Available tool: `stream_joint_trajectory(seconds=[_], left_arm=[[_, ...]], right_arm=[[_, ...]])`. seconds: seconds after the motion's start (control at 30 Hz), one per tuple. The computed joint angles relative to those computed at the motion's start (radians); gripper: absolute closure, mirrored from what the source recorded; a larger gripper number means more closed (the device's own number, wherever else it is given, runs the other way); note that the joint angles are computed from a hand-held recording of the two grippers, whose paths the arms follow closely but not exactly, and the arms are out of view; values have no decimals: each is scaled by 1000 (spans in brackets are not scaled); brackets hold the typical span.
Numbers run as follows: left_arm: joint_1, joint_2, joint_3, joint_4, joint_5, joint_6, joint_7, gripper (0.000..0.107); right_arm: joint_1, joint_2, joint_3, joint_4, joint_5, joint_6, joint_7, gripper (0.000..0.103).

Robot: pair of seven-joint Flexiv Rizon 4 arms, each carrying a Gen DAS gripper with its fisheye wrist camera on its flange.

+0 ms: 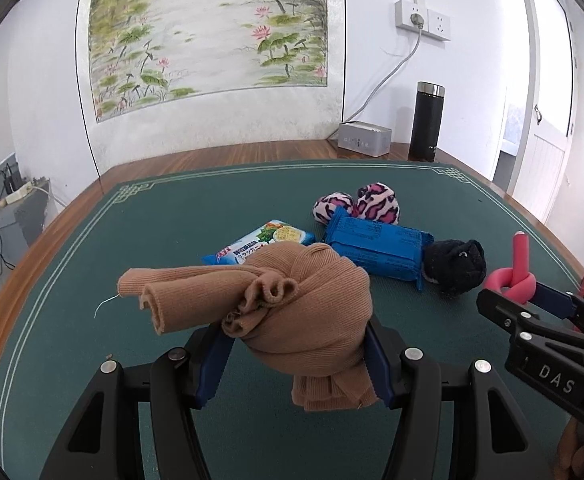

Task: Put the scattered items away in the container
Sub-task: 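Carry the pink knot into the red tin and release with the right while the left lifts the stocking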

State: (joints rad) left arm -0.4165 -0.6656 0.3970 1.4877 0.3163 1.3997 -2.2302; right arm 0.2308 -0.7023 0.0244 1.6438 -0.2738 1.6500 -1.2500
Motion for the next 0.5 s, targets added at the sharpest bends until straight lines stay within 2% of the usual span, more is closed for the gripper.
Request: stream_joint_trajectory(seconds=[0.2, 0.33, 0.43, 0.5], left_arm=[[26, 5, -36, 13, -23, 14, 27, 46], [46, 10, -71, 34, -53, 36, 58, 46], [66, 20, -117, 59, -91, 62, 105, 46], [57, 23, -118, 67, -104, 77, 130, 46]], right_arm=[[17, 5, -19, 12, -9, 6, -12, 37], [-42, 13, 61, 7, -5, -32, -35, 37], [-74, 47, 89, 35, 16, -12, -44, 37], [-120, 79, 132, 67, 26, 15, -68, 37]])
